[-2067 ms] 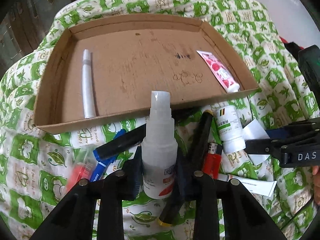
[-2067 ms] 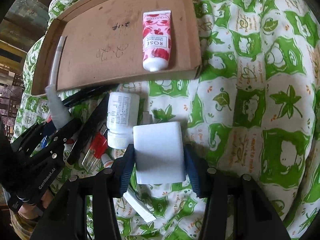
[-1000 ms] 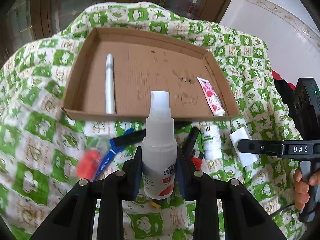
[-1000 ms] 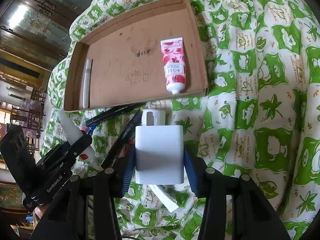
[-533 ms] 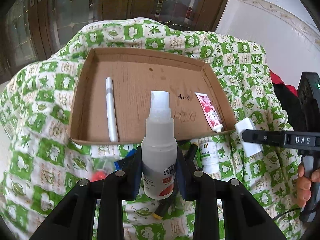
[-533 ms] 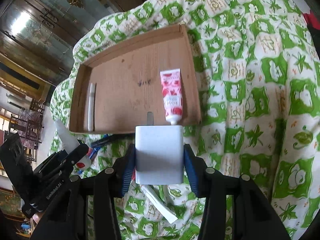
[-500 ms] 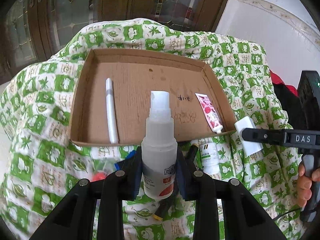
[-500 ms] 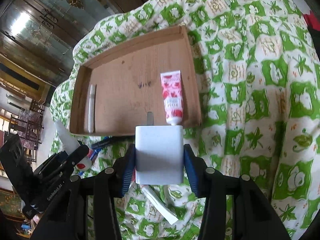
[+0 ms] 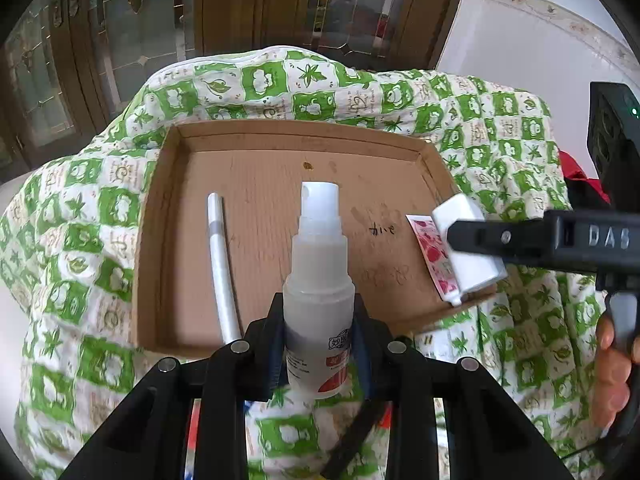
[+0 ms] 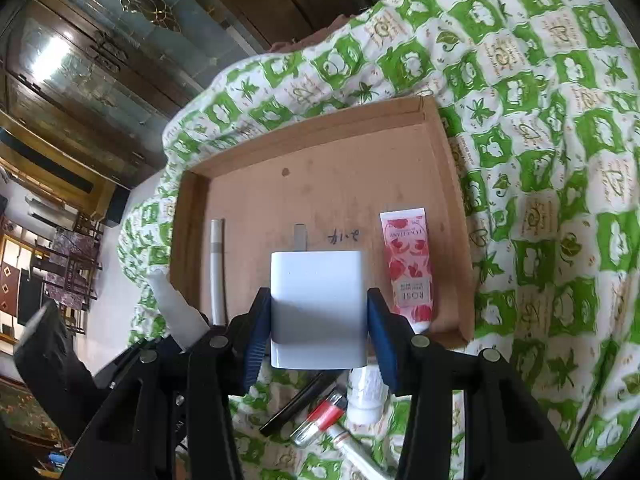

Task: Organize rigid objects
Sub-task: 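Carry the charger and spray bottle into the tray and open both tools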

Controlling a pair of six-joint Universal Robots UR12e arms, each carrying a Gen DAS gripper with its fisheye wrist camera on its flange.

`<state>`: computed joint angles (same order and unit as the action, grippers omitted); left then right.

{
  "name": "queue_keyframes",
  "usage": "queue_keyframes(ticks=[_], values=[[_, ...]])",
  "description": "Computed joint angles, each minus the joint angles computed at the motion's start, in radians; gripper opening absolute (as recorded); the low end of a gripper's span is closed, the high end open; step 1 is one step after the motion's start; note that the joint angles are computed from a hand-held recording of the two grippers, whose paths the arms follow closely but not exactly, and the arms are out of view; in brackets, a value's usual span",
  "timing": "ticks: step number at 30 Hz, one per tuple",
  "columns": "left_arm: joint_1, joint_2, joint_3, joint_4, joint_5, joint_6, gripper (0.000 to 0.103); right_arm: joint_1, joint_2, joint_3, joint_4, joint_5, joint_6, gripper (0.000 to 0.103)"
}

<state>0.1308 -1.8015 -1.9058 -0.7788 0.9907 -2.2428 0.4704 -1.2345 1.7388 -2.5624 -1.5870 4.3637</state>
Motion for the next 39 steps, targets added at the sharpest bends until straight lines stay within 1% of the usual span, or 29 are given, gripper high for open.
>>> queue_keyframes(ticks=[8, 12, 17, 22, 24, 28, 32, 39], values=[[-0.035, -0.037, 0.019, 0.034, 0.022, -0.039, 0.031, -0.017, 0.021, 0.006, 0.012, 0.029, -0.016, 0.046], [-0.05, -0.054, 0.023, 0.064, 0.042, -0.05, 0.031, -0.023, 0.03, 0.006, 0.009, 0.04, -0.023, 0.046], [-0.059, -0.076, 0.035, 0.075, 0.067, -0.074, 0.031, -0.027, 0.047, 0.004, 0.001, 0.071, -0.028, 0.045], [-0.063, -0.089, 0.035, 0.088, 0.082, -0.083, 0.031, -0.026, 0.066, -0.007, 0.032, 0.089, -0.041, 0.045], [-0.065, -0.088, 0.029, 0.104, 0.085, -0.079, 0.031, -0.025, 0.071, -0.012, 0.048, 0.081, -0.047, 0.045], [-0.071, -0.087, 0.022, 0.131, 0.101, -0.089, 0.031, -0.024, 0.074, -0.028, 0.088, 0.034, -0.061, 0.045], [-0.08, -0.093, 0.024, 0.154, 0.118, -0.097, 0.031, -0.028, 0.072, -0.022, 0.082, 0.025, -0.056, 0.045], [-0.093, -0.109, 0.042, 0.18, 0.143, -0.11, 0.031, -0.027, 0.067, -0.019, 0.094, -0.005, -0.072, 0.045]])
